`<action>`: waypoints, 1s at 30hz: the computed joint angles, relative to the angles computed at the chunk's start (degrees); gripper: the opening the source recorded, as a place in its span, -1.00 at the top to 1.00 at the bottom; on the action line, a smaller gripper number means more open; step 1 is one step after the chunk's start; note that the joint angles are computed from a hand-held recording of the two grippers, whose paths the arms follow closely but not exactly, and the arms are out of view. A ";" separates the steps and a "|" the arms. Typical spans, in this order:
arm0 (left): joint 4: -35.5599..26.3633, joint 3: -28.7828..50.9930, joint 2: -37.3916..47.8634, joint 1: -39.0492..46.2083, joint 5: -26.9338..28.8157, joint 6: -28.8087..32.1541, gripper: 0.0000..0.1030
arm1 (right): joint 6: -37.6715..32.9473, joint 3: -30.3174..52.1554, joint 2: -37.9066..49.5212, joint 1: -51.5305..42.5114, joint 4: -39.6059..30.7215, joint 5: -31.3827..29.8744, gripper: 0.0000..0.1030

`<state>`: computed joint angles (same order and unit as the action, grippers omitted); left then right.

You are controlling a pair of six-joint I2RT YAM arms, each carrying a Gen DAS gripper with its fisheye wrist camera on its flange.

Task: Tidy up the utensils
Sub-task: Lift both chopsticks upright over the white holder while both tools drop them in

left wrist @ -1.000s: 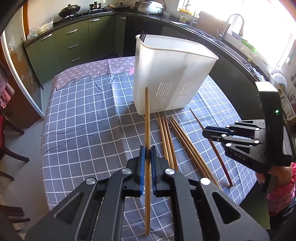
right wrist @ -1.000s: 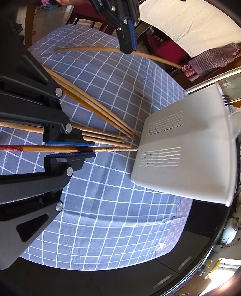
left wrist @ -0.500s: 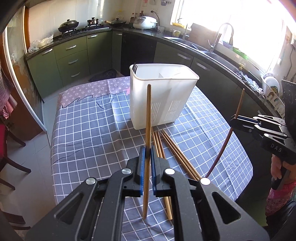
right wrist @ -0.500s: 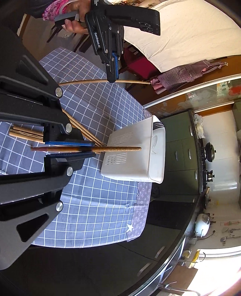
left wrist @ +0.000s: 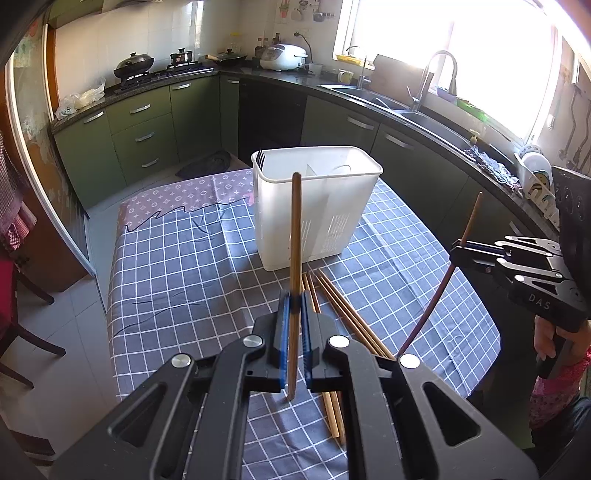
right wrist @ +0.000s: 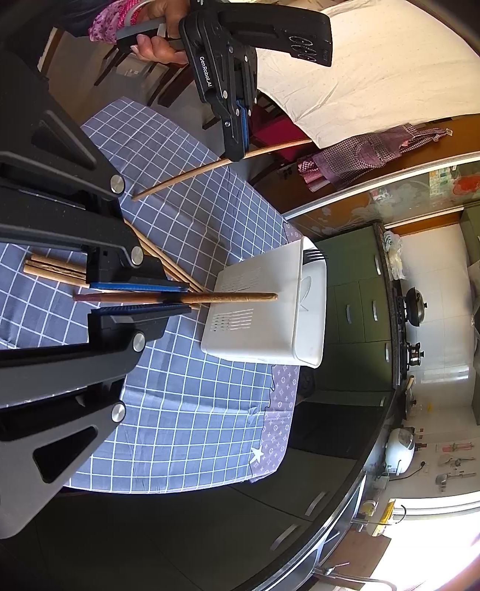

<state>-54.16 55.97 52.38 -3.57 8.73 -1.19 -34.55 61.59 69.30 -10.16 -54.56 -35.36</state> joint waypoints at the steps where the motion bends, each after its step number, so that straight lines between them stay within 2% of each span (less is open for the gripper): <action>1: 0.03 0.06 -0.01 0.04 0.01 0.09 0.88 | -0.05 0.10 -0.07 -0.04 -0.10 -0.06 0.86; 20: 0.38 4.39 2.78 -0.34 0.27 0.47 0.88 | 2.53 5.33 0.03 1.81 -1.17 -0.95 0.86; 30: -3.55 16.00 6.80 -0.42 2.13 1.26 0.88 | 5.60 18.62 3.31 2.13 -5.50 -3.94 0.86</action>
